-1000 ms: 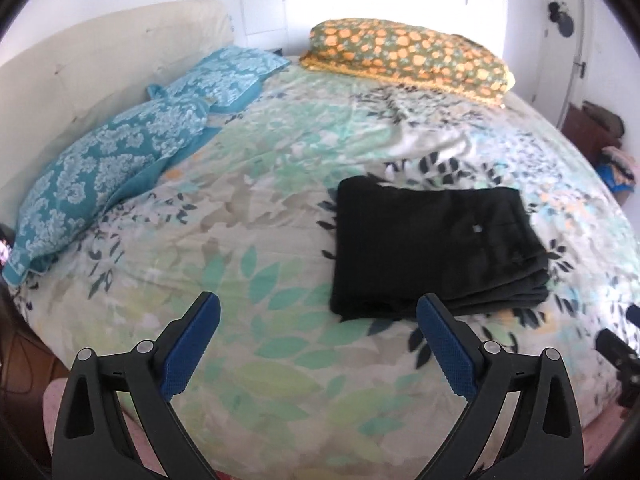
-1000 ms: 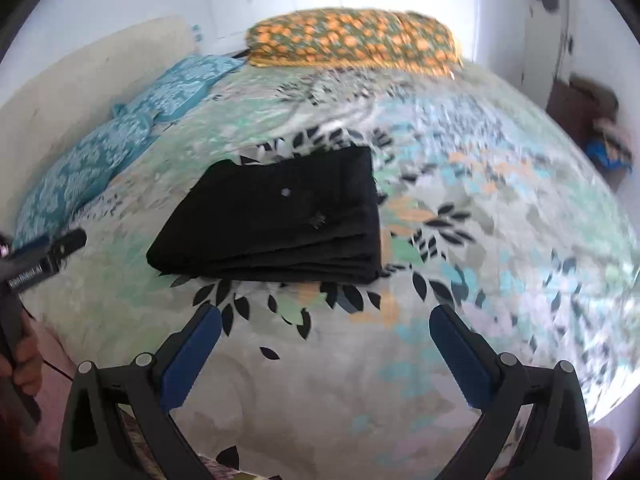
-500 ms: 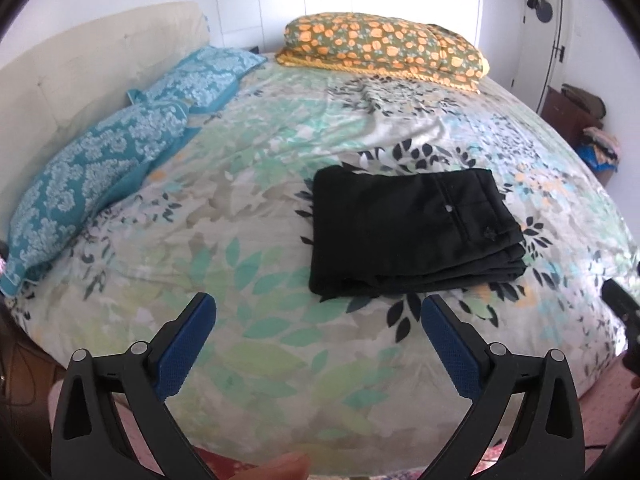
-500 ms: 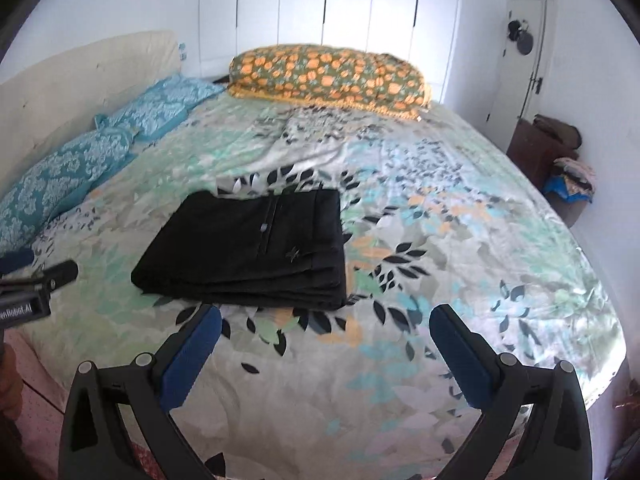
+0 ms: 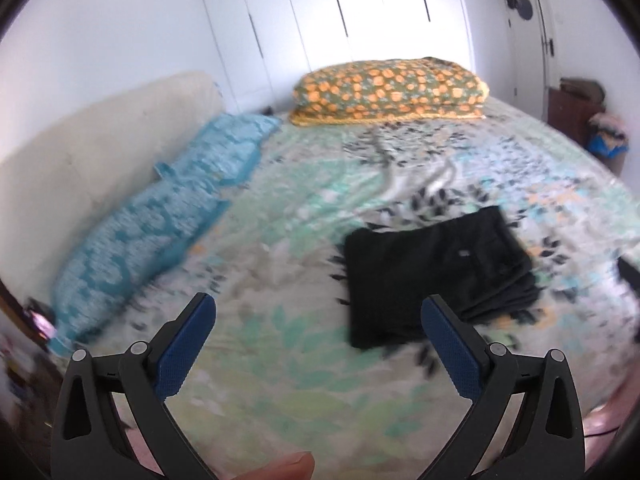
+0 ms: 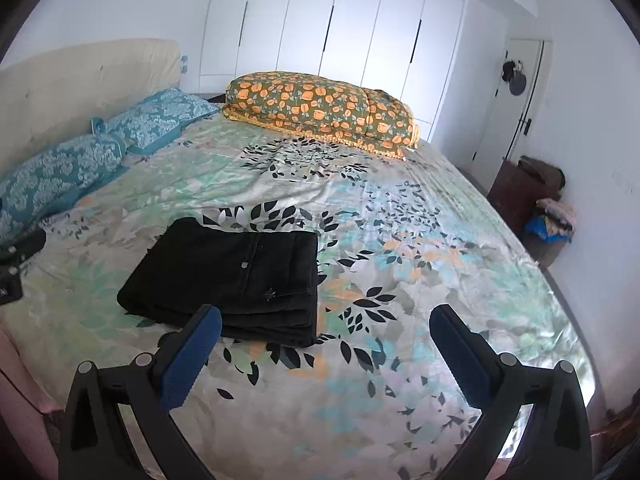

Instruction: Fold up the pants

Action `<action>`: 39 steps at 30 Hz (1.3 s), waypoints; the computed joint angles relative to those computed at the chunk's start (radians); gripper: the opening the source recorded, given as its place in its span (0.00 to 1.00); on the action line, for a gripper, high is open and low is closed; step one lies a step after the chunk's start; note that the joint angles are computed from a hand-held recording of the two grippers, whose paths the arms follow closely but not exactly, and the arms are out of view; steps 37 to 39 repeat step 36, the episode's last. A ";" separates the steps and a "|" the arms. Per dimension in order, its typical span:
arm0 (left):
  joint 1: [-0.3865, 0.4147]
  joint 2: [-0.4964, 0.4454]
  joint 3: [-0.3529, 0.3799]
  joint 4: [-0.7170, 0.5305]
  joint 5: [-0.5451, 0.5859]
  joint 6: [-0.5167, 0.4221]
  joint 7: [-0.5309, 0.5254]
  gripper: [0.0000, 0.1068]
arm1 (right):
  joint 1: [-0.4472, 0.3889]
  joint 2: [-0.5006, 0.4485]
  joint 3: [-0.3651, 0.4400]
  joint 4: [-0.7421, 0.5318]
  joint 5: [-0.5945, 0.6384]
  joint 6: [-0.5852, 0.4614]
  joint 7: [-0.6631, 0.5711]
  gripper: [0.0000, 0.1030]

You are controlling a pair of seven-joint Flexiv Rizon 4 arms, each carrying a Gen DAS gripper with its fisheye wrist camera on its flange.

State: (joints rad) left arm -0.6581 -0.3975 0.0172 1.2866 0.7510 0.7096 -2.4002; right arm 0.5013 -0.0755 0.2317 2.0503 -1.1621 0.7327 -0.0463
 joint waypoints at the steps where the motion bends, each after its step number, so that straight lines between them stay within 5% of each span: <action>1: 0.011 0.001 -0.009 0.006 -0.028 0.007 0.006 0.96 | 0.001 -0.002 0.001 0.000 0.006 0.009 0.000 1.00; 10: 0.065 0.002 -0.035 0.100 -0.215 0.066 0.034 0.96 | 0.049 -0.045 0.006 -0.027 0.029 -0.003 -0.022 1.00; 39: 0.055 0.000 -0.026 0.111 -0.223 0.049 0.031 0.96 | 0.058 -0.057 -0.004 -0.018 0.075 0.011 -0.016 1.00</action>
